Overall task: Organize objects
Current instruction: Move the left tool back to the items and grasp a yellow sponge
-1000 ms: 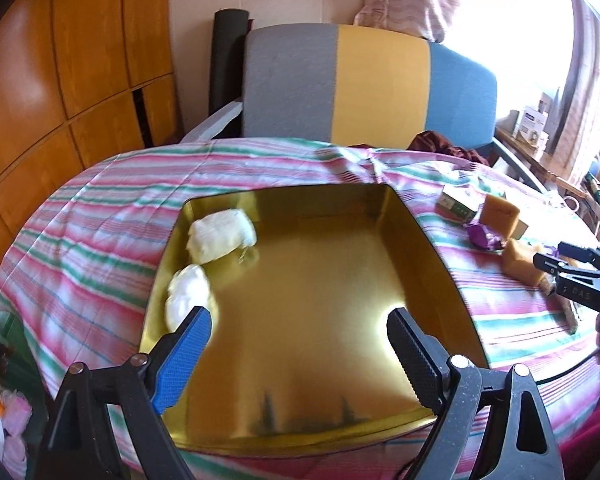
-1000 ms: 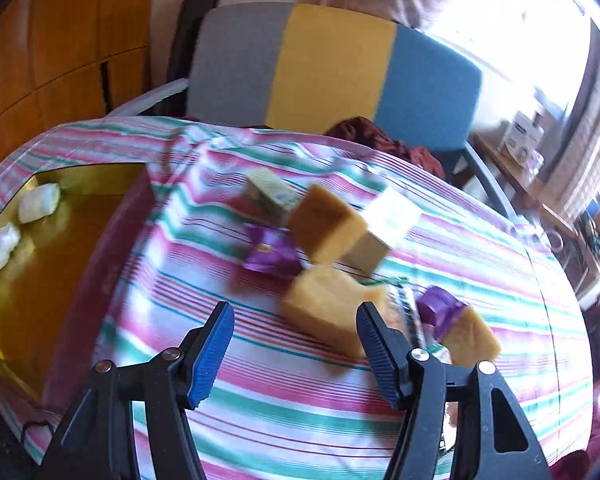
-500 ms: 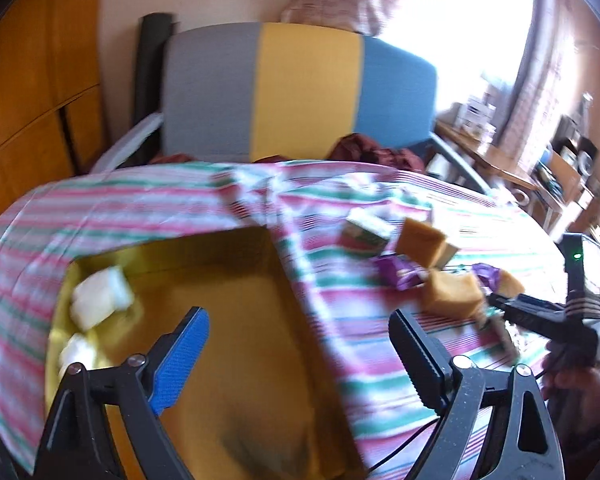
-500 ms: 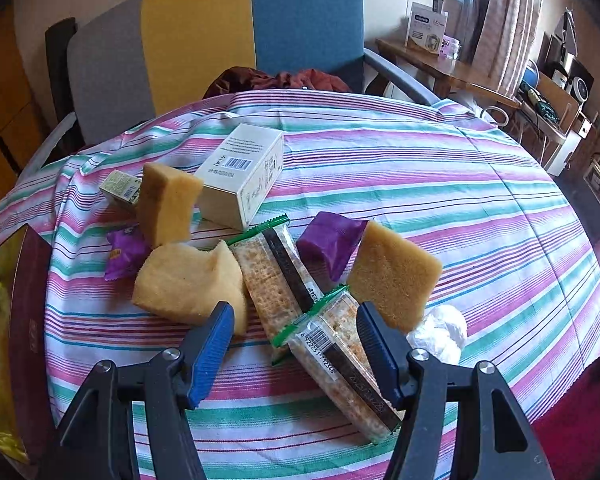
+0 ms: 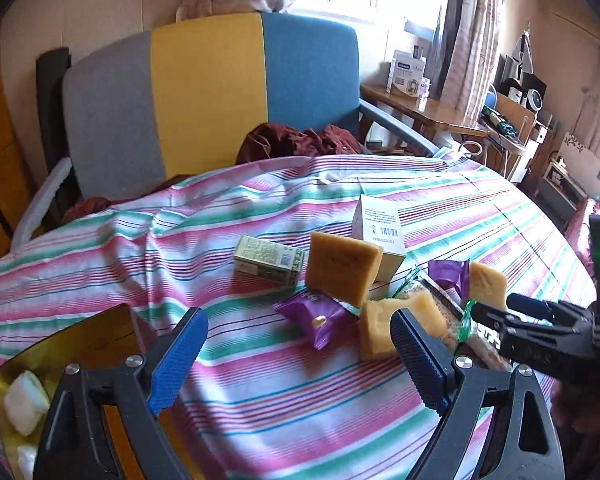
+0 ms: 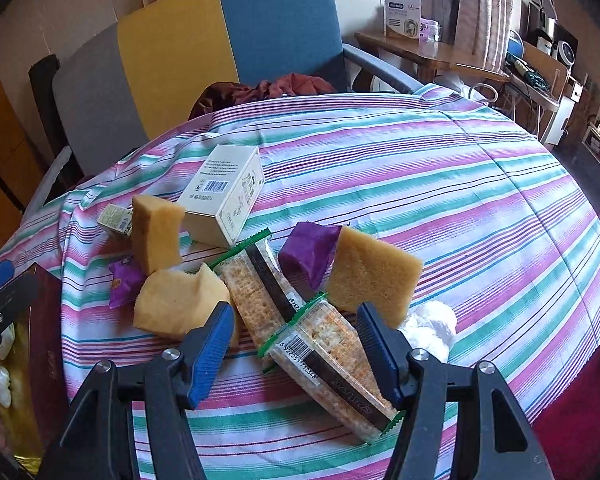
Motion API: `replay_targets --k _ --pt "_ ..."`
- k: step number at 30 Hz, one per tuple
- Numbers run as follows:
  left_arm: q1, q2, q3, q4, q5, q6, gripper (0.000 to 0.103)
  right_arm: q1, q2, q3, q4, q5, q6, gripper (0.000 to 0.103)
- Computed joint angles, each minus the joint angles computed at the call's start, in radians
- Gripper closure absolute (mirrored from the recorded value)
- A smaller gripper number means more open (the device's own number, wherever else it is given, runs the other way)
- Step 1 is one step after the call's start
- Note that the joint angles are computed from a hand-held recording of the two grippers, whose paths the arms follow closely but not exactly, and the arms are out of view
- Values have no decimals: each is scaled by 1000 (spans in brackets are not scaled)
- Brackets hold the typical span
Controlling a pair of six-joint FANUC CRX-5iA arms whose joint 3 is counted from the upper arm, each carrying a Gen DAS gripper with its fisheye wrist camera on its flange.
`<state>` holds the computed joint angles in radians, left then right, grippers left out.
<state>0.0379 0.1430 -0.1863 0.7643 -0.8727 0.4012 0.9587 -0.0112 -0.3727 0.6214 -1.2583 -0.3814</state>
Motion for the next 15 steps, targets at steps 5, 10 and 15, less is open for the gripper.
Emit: replay_targets --k 5,10,15 --pt "-48 67 54 -2 15 -15 10 2 -19 -18 7 9 -36 38" --pt "-97 143 130 -23 -7 -108 5 9 -57 -56 34 10 -111 38" --pt "-139 215 210 -70 -28 -138 3 4 -75 -75 31 32 -140 38"
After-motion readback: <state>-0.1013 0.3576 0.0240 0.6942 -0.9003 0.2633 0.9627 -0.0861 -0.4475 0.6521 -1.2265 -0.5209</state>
